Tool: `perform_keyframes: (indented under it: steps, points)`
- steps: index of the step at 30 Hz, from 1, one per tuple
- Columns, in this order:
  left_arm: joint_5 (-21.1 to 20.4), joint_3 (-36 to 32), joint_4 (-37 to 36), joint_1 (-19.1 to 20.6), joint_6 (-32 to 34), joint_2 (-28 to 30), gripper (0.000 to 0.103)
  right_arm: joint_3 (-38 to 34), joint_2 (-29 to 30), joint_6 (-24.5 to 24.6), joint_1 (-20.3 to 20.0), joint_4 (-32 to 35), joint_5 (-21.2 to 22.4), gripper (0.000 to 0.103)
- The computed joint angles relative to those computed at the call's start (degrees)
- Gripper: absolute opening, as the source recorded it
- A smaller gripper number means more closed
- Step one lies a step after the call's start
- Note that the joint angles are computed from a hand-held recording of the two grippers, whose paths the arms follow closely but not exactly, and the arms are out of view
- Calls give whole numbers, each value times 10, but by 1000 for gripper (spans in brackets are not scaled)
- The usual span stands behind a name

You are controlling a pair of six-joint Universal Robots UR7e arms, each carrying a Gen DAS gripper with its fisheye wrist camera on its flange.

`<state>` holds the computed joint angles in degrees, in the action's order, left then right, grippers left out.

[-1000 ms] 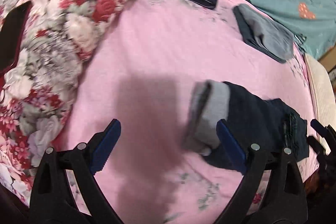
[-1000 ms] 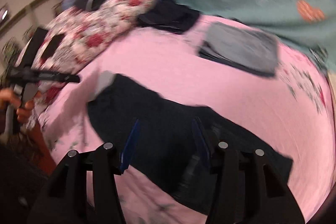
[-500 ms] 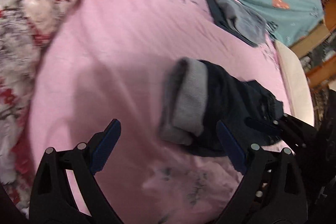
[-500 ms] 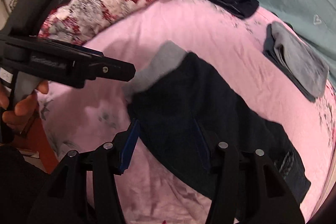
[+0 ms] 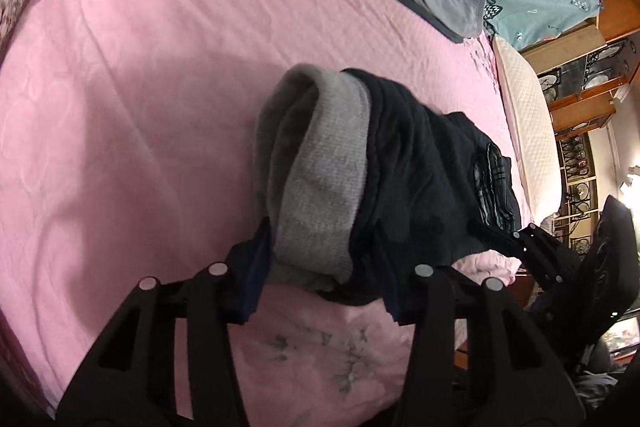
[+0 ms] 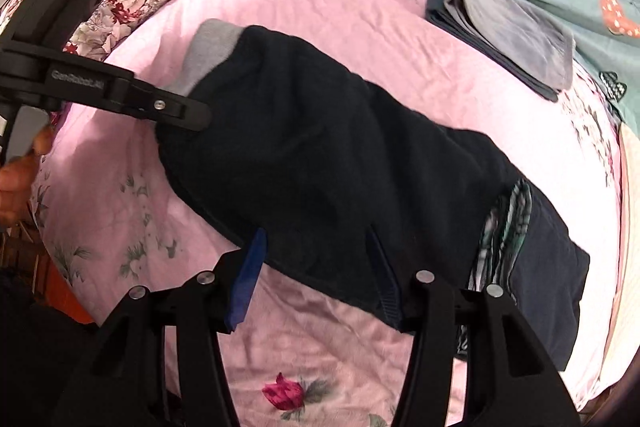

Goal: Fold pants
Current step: 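Fold the waistband over the pants with the left gripper and release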

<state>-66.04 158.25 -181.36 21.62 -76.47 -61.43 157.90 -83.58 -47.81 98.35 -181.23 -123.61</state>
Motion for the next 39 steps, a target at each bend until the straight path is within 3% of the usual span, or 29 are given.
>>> perform_keyframes:
  steps: [3, 6, 11, 15, 17, 18, 19, 21, 26, 28, 33, 37, 38, 39]
  points:
    - [6, -7, 22, -4, -16, -5, 39, 3, -4, 1, -6, -4, -1, 53]
    - [38, -19, 83, -41, -35, -21, 34, 4, -12, -10, -11, -6, 5, 53]
    - [77, -45, 189, -104, -69, -40, 34, 1, -30, -35, -18, -2, 17, 53]
    - [88, -52, 217, -126, -86, -35, 35, -4, -61, -60, -34, 19, 37, 53]
    - [74, -61, 274, -114, -118, -37, 41, -8, -75, -70, -46, 34, 46, 53]
    - [63, -63, 298, -105, -141, -42, 49, -10, -83, -75, -50, 43, 49, 53]
    - [55, -63, 303, -100, -158, -45, 67, -11, -91, -81, -55, 50, 53, 53]
    - [43, -47, 285, -97, -209, -59, 87, -13, -108, -93, -63, 60, 62, 53]
    - [47, -32, 224, -83, -258, -44, 88, -20, -128, -111, -85, 81, 74, 53]
    - [34, -31, 155, -61, -240, -12, 88, -23, -133, -116, -91, 87, 77, 53]
    - [20, -74, 183, -31, -219, 27, 101, -27, -141, -131, -100, 93, 85, 53]
    - [31, -86, 200, -27, -235, 33, 99, -32, -148, -137, -109, 104, 89, 53]
    - [38, -83, 200, -32, -248, 32, 93, -34, -150, -140, -112, 106, 90, 53]
    - [41, -84, 211, -35, -258, 28, 68, -34, -152, -143, -114, 109, 92, 53]
